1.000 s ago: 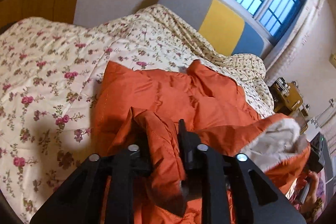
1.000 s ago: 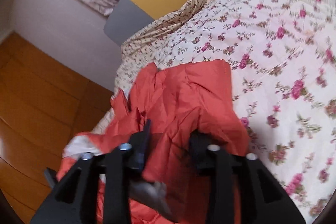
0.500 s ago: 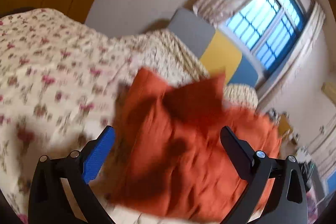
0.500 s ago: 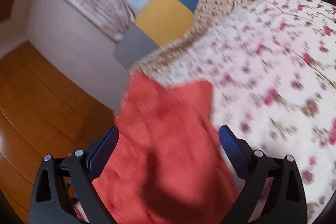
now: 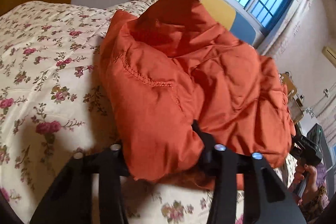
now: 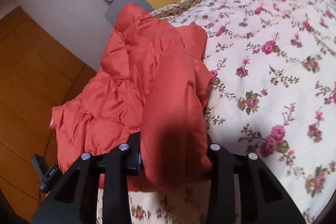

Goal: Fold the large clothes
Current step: 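Lay the hem over the collar and open both grippers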

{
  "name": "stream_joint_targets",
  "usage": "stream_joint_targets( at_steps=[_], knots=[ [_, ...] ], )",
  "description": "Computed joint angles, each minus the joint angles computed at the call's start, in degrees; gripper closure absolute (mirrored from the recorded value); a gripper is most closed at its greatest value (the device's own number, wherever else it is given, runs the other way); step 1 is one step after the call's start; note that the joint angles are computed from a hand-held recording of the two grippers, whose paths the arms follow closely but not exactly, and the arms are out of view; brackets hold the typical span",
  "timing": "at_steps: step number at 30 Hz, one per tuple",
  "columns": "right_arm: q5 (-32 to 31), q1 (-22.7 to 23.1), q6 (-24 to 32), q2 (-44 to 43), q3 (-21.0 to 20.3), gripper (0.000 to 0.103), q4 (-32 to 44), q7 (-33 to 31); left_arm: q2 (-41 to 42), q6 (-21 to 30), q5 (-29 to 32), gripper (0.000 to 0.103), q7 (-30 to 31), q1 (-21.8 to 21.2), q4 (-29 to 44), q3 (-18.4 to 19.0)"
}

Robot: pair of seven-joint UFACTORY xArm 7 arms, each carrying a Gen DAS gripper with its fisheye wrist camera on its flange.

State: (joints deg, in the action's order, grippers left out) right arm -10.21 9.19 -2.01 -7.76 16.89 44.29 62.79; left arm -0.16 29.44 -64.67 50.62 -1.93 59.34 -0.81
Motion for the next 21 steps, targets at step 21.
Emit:
stream_joint_targets(
  at_steps=[21],
  knots=[
    [8.2, 3.8, 6.2, -19.0, 2.8, 0.056, -14.4, -2.3, -19.9, -1.8, 0.8, 0.064, 1.9, -7.3, -19.8, 6.1]
  ],
)
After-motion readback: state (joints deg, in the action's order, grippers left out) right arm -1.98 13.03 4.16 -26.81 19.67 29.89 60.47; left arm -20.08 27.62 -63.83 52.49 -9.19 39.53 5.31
